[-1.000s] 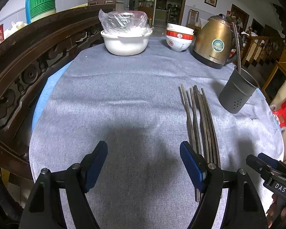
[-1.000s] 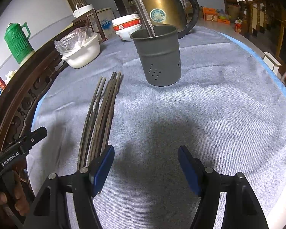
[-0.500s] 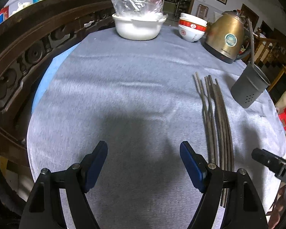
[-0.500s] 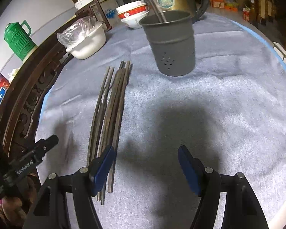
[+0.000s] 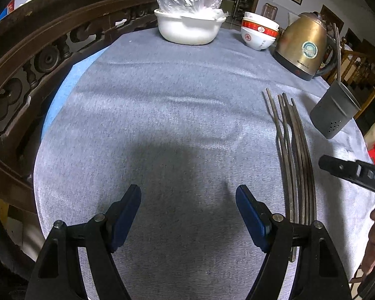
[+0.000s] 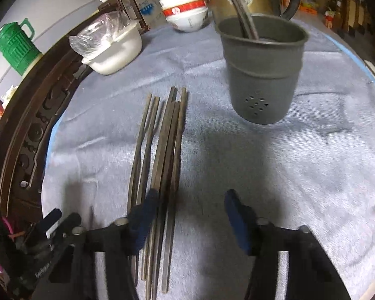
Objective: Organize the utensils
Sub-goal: 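Grasp a chopstick with the right tool while the left tool grasps another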
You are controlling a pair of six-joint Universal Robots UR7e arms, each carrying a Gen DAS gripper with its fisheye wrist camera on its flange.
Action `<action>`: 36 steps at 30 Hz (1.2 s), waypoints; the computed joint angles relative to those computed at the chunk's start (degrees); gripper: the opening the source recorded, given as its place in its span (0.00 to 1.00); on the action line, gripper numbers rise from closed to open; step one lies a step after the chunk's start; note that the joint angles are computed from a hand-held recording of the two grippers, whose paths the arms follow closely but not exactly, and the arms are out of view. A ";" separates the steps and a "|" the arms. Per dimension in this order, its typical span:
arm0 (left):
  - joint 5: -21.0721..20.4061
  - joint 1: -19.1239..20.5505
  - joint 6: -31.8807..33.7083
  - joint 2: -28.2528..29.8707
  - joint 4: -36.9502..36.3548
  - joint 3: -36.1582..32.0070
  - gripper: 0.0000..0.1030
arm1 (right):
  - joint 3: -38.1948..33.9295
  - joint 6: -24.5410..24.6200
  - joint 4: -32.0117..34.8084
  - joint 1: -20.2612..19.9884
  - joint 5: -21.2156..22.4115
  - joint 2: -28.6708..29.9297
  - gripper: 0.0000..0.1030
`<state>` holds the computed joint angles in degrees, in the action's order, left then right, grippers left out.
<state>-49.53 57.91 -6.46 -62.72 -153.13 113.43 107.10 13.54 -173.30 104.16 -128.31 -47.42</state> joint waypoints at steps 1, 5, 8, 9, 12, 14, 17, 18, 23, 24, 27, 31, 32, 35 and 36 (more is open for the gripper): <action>-0.11 0.11 -0.07 0.02 0.08 -0.08 0.76 | -0.59 0.40 0.87 -0.19 -0.15 0.20 0.43; -0.22 0.13 -0.24 0.15 0.36 -0.28 0.76 | -2.98 1.59 4.40 -0.72 -0.28 1.40 0.39; -0.27 0.13 0.23 0.36 0.23 -0.39 0.76 | -4.04 1.15 5.58 -0.43 -1.15 1.99 0.38; -0.26 0.07 0.22 0.42 0.28 -0.42 0.76 | -4.24 1.19 6.25 -0.46 -1.16 1.91 0.38; -0.74 -0.11 0.19 0.78 0.89 -0.89 0.76 | -4.75 2.22 9.25 -0.52 -3.67 1.44 0.26; -0.92 -0.30 0.56 1.11 0.93 -1.16 0.76 | -3.98 2.27 8.92 -1.27 -1.74 0.26 0.23; -1.36 -0.68 1.04 1.88 1.42 -2.08 0.76 | -3.52 1.83 6.05 -1.74 0.58 -0.27 0.26; -1.41 -0.71 1.25 2.08 1.43 -2.40 0.76 | -3.55 1.61 5.54 -1.85 1.28 -0.24 0.26; -1.27 -0.89 1.48 2.56 1.61 -3.27 0.76 | -5.73 0.46 7.33 -1.86 3.27 1.66 0.27; -1.12 -0.87 1.26 2.65 1.76 -3.40 0.76 | -6.03 -0.05 7.36 -1.42 1.87 2.20 0.25; -1.22 -0.75 0.79 3.07 2.41 -3.93 0.76 | -6.82 -0.43 10.05 -0.91 0.30 2.43 0.22; -1.98 -1.00 1.14 3.54 3.92 -4.87 0.76 | -6.13 0.00 11.30 -1.30 -1.24 1.66 0.14; -2.38 -1.06 1.23 3.82 4.61 -5.42 0.76 | -5.92 0.22 11.41 -1.41 -1.47 1.36 0.14; -4.72 -0.94 -0.50 5.29 9.69 -8.74 0.76 | -5.98 -0.05 11.43 -1.84 -0.59 1.05 0.15; -5.60 -0.91 -1.12 5.90 10.72 -9.81 0.76 | -6.22 -0.21 11.08 -2.00 -0.32 1.21 0.15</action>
